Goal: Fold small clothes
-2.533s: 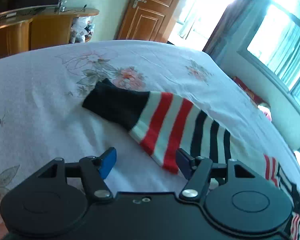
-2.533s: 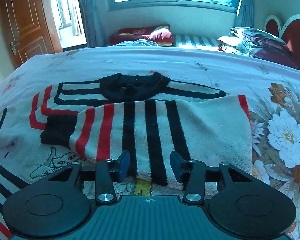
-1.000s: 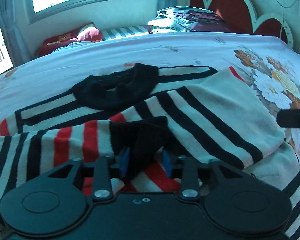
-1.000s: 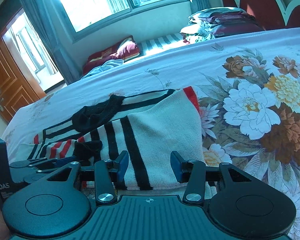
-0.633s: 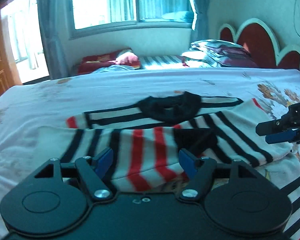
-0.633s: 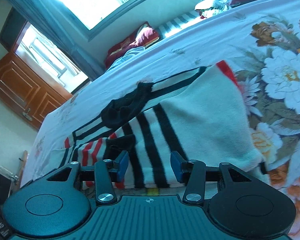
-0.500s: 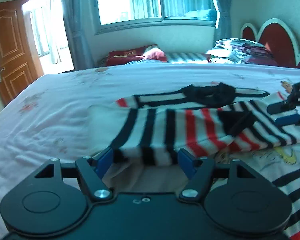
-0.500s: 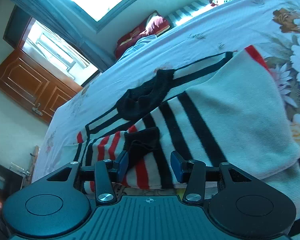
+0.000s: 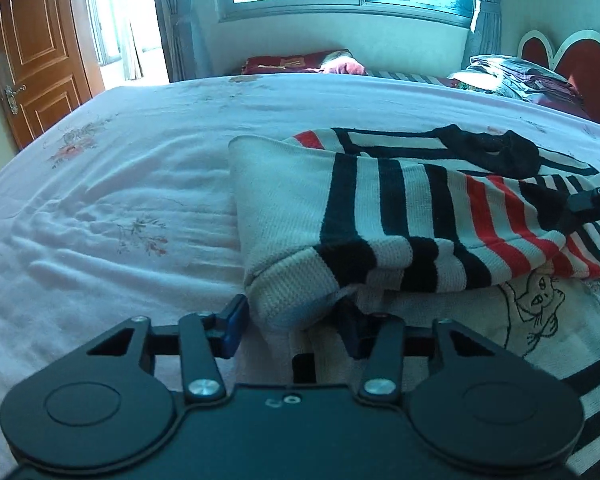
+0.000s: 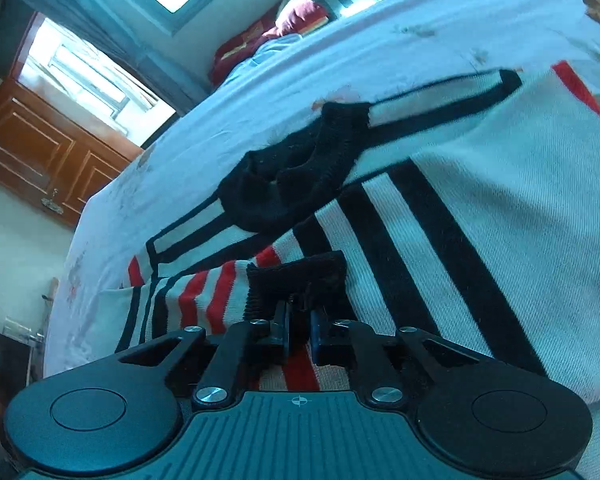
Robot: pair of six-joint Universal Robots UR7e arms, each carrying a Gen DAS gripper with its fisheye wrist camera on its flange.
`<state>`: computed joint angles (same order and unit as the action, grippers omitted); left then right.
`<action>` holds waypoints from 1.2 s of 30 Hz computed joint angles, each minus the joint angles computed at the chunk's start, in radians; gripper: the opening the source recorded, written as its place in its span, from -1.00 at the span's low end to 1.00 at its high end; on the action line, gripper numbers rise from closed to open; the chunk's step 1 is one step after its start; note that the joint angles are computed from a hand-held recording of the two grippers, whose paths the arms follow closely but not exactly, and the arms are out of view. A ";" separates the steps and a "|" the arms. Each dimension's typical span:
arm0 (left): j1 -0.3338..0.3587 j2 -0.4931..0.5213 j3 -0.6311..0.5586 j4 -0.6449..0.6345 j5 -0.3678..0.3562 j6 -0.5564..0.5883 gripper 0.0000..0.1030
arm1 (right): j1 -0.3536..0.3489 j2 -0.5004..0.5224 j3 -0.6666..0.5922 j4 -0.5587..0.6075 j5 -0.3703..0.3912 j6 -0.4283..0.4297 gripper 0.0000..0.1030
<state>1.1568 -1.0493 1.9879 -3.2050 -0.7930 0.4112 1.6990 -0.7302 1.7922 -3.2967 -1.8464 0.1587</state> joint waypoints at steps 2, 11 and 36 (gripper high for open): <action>0.001 0.002 -0.007 0.018 -0.004 0.026 -0.36 | 0.026 -0.009 0.020 -0.098 -0.031 -0.097 -0.83; 0.005 -0.014 -0.013 0.075 -0.033 0.040 -0.56 | 0.021 -0.094 0.153 -0.251 -0.122 -0.295 -0.83; -0.029 -0.150 0.051 0.052 -0.109 -0.004 0.19 | 0.041 -0.132 0.269 -0.335 -0.184 -0.273 -0.48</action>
<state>1.1278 -1.1990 2.0388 -3.1533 -0.9023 0.4072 1.7404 -0.8627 2.0609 -3.6313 -2.0305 -0.1144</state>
